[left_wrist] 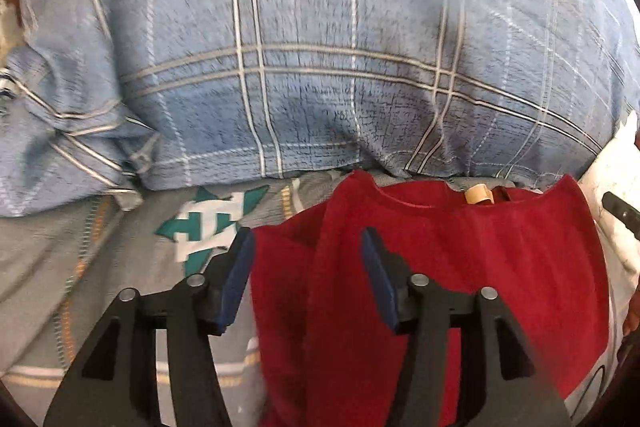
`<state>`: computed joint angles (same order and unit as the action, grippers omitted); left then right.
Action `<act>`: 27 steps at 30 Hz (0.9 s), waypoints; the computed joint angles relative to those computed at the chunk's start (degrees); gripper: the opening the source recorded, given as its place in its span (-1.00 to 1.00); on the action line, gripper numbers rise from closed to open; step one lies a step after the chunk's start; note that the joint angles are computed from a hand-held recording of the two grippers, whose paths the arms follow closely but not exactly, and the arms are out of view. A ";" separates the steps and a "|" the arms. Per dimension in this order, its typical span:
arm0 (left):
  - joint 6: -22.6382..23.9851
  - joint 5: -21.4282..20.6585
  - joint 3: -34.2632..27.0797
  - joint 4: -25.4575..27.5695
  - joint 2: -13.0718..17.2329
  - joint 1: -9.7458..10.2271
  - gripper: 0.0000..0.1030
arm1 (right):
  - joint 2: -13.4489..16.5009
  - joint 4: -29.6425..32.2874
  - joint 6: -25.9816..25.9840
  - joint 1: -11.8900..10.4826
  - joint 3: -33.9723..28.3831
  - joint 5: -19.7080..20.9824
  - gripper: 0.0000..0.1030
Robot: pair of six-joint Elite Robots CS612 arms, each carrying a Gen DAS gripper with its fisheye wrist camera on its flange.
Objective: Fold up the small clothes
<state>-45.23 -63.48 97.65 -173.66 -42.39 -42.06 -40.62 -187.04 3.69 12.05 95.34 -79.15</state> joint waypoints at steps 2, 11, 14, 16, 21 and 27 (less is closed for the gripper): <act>-0.30 1.14 0.93 -0.41 -0.54 -0.75 0.04 | 1.03 1.66 -0.39 1.01 -1.21 -0.47 -0.25; -1.47 3.65 2.65 0.65 -1.49 -2.24 0.04 | 4.78 9.30 0.72 3.15 -6.37 -8.48 -0.26; -1.78 3.75 3.00 0.77 -1.57 -2.33 0.04 | 4.38 9.09 0.89 3.61 -6.09 -8.73 -0.21; -1.65 3.76 2.80 1.11 -1.38 -2.28 0.04 | 3.36 7.51 0.40 3.44 -4.70 -8.00 -0.20; -2.20 3.64 1.68 2.58 -0.45 -1.86 0.04 | 1.96 4.11 0.47 2.96 -2.25 -8.76 -0.20; -3.62 2.03 0.51 4.30 0.82 -0.95 0.11 | 4.05 7.16 1.53 2.29 -4.50 -9.08 -0.25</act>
